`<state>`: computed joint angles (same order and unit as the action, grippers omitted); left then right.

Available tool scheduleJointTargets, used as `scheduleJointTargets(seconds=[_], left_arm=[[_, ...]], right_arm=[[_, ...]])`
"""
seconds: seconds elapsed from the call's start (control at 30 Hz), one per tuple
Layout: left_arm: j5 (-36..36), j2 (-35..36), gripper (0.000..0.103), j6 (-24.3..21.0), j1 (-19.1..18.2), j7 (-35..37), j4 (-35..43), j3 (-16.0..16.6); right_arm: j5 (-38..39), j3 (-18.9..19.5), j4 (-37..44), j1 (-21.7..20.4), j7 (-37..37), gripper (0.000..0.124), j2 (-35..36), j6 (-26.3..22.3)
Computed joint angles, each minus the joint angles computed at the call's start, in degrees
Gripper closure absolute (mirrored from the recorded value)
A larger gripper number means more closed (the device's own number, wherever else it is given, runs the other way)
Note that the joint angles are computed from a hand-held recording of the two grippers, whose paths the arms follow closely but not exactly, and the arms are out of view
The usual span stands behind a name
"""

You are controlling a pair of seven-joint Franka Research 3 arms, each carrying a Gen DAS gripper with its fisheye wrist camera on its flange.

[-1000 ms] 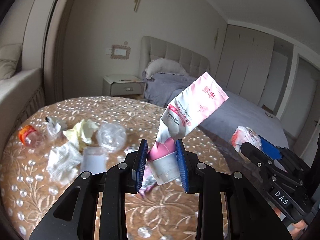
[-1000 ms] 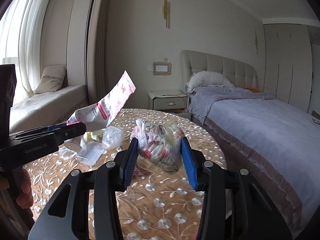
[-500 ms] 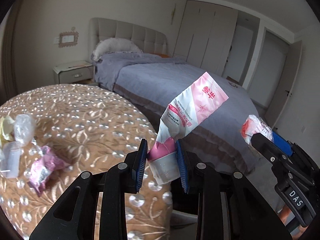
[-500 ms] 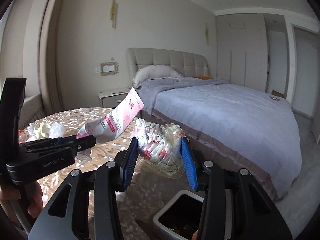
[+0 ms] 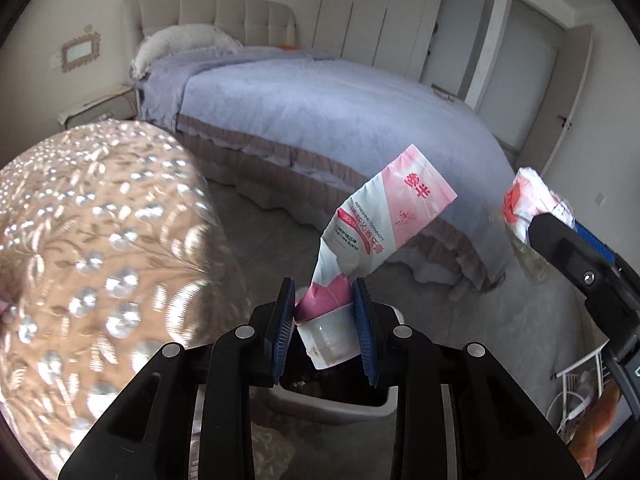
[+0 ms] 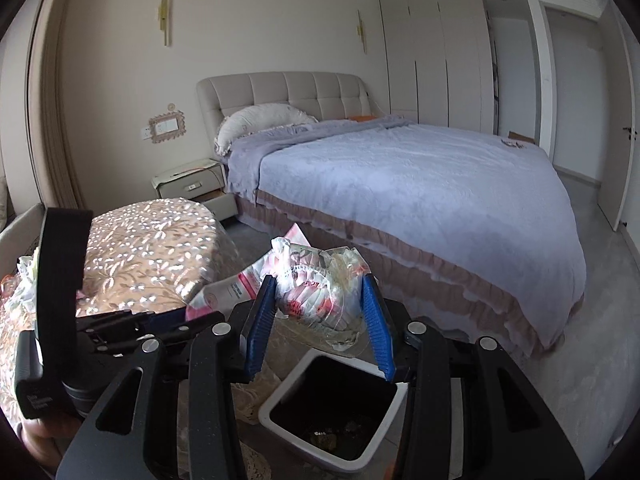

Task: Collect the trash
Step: 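Open the left tool to drop the tube while the right tool drops the bag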

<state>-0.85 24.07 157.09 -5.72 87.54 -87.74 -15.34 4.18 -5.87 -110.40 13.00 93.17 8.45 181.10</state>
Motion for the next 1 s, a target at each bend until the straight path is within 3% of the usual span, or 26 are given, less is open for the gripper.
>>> scheduleJointTargets(seconds=[0.3,0.53,0.73,0.8,0.83,0.87,1.0], left_arm=[[5.3,9.7,0.074,-8.3,-4.4,-3.8,10.2,2.2],[7.2,17.8,0.074,-16.2,-6.5,-4.8,19.3,2.9],[7.0,27.6,0.073,-26.9,-8.3,-2.9,33.4,3.2],[6.4,28.9,0.061,-29.3,-8.6,-2.7,35.1,3.3],[6.5,29.9,0.030,-30.2,-8.9,-2.9,36.8,3.7],[6.8,31.0,0.013,-31.2,-9.3,-2.8,38.5,4.2],[9.3,30.3,0.009,-29.4,-10.4,-3.2,37.1,6.1]], right_arm=[[14.4,9.8,6.1,-9.7,-13.2,0.079,7.3,-4.9],[17.0,7.2,12.7,-9.0,-12.8,0.079,14.0,-13.6],[14.8,5.0,16.0,-7.8,-9.7,0.079,17.8,-18.0],[14.4,4.9,16.5,-7.8,-9.4,0.079,18.6,-18.7],[14.3,5.0,16.6,-7.8,-9.3,0.079,18.9,-18.8],[14.1,4.9,16.9,-7.8,-9.1,0.079,19.2,-19.1],[13.5,4.8,17.7,-7.7,-8.5,0.079,20.2,-20.1]])
